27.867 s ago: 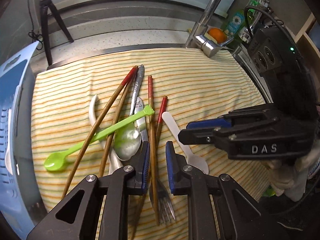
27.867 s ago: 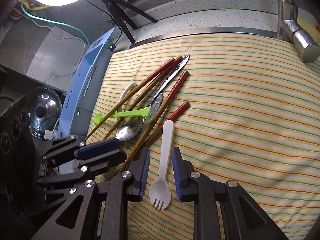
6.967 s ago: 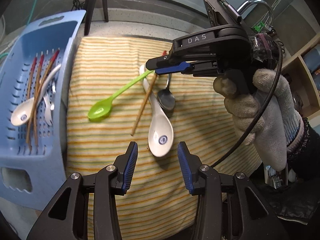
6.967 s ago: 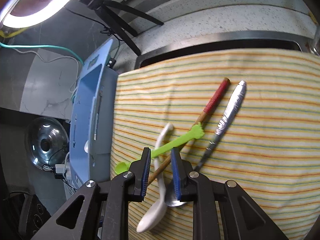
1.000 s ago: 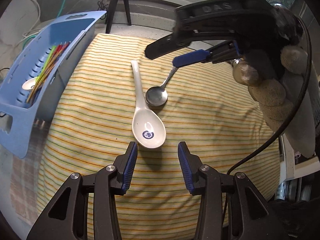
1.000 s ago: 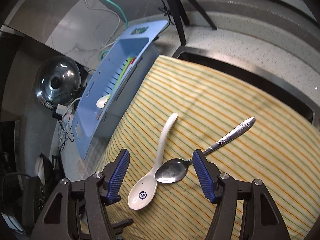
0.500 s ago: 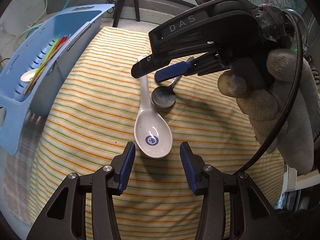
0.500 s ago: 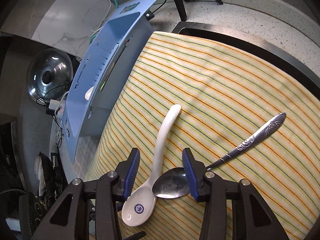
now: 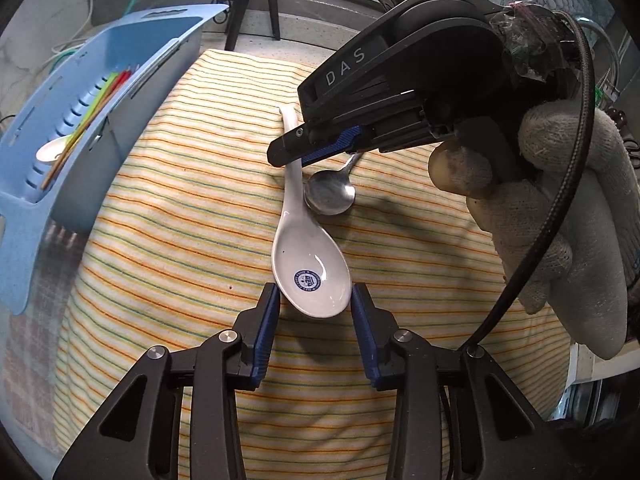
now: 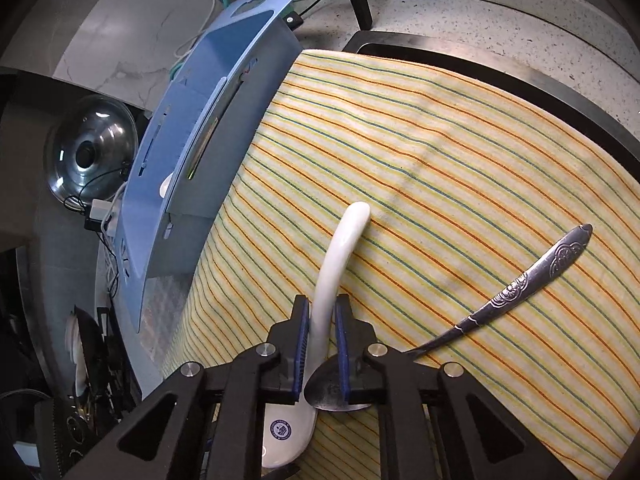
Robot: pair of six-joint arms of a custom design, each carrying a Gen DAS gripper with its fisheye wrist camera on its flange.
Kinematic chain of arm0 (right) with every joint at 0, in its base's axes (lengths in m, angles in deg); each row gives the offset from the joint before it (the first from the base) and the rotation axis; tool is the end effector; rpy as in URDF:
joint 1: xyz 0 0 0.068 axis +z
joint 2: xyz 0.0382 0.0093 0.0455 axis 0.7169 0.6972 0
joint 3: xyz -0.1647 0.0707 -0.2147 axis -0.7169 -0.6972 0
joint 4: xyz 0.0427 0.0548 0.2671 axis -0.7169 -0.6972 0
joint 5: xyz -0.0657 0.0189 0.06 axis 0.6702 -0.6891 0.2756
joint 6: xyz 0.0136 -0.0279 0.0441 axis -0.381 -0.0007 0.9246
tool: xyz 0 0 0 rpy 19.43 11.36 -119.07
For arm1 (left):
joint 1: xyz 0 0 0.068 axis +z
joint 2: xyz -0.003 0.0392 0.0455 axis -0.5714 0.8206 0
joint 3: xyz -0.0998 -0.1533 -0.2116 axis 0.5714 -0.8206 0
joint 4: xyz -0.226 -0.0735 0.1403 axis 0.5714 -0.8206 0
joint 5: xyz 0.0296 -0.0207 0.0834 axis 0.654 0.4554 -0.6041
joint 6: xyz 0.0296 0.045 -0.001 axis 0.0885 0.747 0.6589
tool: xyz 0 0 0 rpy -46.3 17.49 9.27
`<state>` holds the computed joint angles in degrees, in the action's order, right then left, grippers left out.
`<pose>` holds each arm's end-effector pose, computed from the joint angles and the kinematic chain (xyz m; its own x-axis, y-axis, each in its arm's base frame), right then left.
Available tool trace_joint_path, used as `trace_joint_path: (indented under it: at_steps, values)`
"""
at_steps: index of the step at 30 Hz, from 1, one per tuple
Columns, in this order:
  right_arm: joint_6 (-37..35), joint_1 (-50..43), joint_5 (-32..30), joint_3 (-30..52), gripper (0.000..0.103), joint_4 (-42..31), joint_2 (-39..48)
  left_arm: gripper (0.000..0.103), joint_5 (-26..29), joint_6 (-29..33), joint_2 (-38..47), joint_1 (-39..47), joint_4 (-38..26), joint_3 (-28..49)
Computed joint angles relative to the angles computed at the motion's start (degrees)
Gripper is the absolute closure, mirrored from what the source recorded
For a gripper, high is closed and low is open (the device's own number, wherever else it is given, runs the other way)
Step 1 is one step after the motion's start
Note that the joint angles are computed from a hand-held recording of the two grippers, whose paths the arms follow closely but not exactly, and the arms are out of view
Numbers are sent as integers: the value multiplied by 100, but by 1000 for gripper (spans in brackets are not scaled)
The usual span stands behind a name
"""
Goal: Organize utensils
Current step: 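Close the right gripper on the white ceramic spoon's handle, then carry the white ceramic spoon with the right gripper into the basket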
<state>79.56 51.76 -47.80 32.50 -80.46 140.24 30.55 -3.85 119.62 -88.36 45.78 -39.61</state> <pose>0.2779 0.0480 0.2088 -0.9906 -0.0723 -0.1165 -0.1234 0.8399 0.5285 0.1422 -0.1883 0.2195 -0.8660 0.2391 -0.4392 0.3641 0.9035 -0.2260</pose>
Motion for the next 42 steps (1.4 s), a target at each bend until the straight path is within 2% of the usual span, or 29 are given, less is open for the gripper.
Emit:
trace_joint_path:
  at_steps: [10, 18, 29, 36, 42]
  values:
    - [156, -13, -118, 23, 93, -25, -144, 68, -48, 48, -322, -21, -96, -65]
    - [535, 146, -212, 295, 93, -71, -295, 68, 51, 433, -772, 320, -380, 76]
    - [1670, 803, -96, 1104, 94, 319, -77, 68, 883, 1825, -1175, 1906, -696, 346]
    - [2347, 1309, 59, 1812, 94, 697, 544, 69, 1532, 2881, -1003, 3194, -869, 582]
    - [2666, 1610, 229, 2324, 94, 868, 1109, 69, 1909, 3555, -635, 3931, -862, 724]
